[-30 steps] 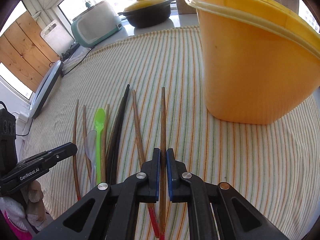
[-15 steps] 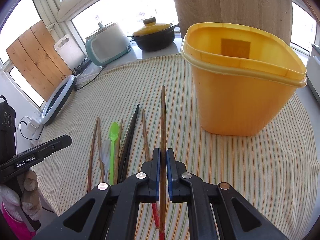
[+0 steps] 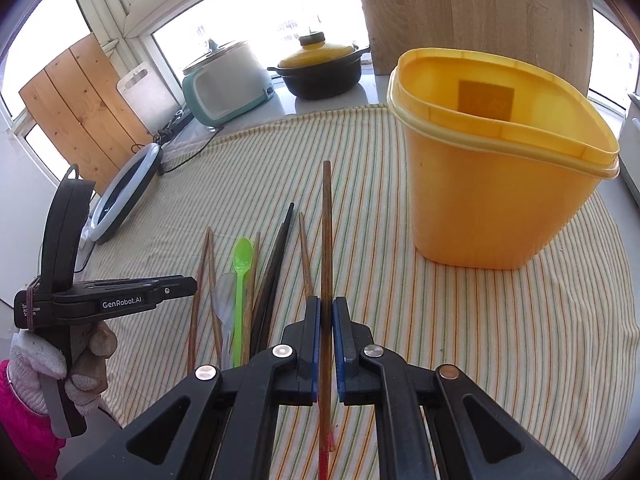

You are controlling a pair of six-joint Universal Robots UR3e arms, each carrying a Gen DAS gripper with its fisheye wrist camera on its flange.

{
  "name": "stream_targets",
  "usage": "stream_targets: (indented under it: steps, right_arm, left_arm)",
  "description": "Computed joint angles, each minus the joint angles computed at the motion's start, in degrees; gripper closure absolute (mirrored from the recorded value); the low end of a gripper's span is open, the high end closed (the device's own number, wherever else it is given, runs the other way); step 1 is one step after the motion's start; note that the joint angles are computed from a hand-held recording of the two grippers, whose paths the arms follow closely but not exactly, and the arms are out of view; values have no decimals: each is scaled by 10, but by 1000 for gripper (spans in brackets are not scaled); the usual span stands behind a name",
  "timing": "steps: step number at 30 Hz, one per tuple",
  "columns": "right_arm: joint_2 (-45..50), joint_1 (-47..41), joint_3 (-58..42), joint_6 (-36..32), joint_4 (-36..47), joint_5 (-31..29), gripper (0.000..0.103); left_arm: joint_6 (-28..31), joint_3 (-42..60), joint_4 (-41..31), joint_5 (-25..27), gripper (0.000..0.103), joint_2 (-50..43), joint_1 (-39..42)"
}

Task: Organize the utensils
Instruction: 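Close the left tool on a wooden chopstick while the right tool grasps another chopstick, then lift the left tool's chopstick over the yellow container while the right tool carries its chopstick there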

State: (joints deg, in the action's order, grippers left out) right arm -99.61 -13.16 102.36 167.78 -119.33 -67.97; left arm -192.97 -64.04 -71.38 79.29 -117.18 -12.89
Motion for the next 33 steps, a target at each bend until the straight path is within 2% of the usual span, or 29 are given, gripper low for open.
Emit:
stream_targets:
  steps: [5, 9, 12, 15, 19, 22, 24, 26, 30, 33]
  right_arm:
    - [5, 3, -6, -8, -3, -6, 100]
    - [8, 0, -4, -10, -4, -4, 100]
    - [3, -4, 1, -10, -3, 0, 100]
    - [-4, -9, 5, -12, -1, 2, 100]
    - [-18, -24, 12, -15, 5, 13, 100]
    - [-31, -33, 17, -16, 3, 20, 100]
    - [-39, -36, 22, -15, -2, 22, 100]
    - [-45, -38, 24, -16, -4, 23, 100]
    - [-62, -49, 26, -19, 2, 36, 100]
    - [-77, -61, 26, -22, 1, 44, 100]
  left_arm:
    - [4, 42, -22, 35, 89, -34, -20]
    - [8, 51, -3, 60, 89, -47, -37]
    - [16, 37, 28, 69, 95, -48, -41]
    - [11, 0, 52, 55, 99, -28, -30]
    - [12, -88, 118, 40, 100, 37, -10]
    - [10, -125, 146, 19, 100, 84, 3]
    - [15, -145, 171, 25, 100, 111, 2]
    - [18, -148, 181, 30, 100, 127, 1]
    - [12, -153, 190, -3, 100, 150, 16]
    - [15, -151, 208, -8, 100, 159, 12]
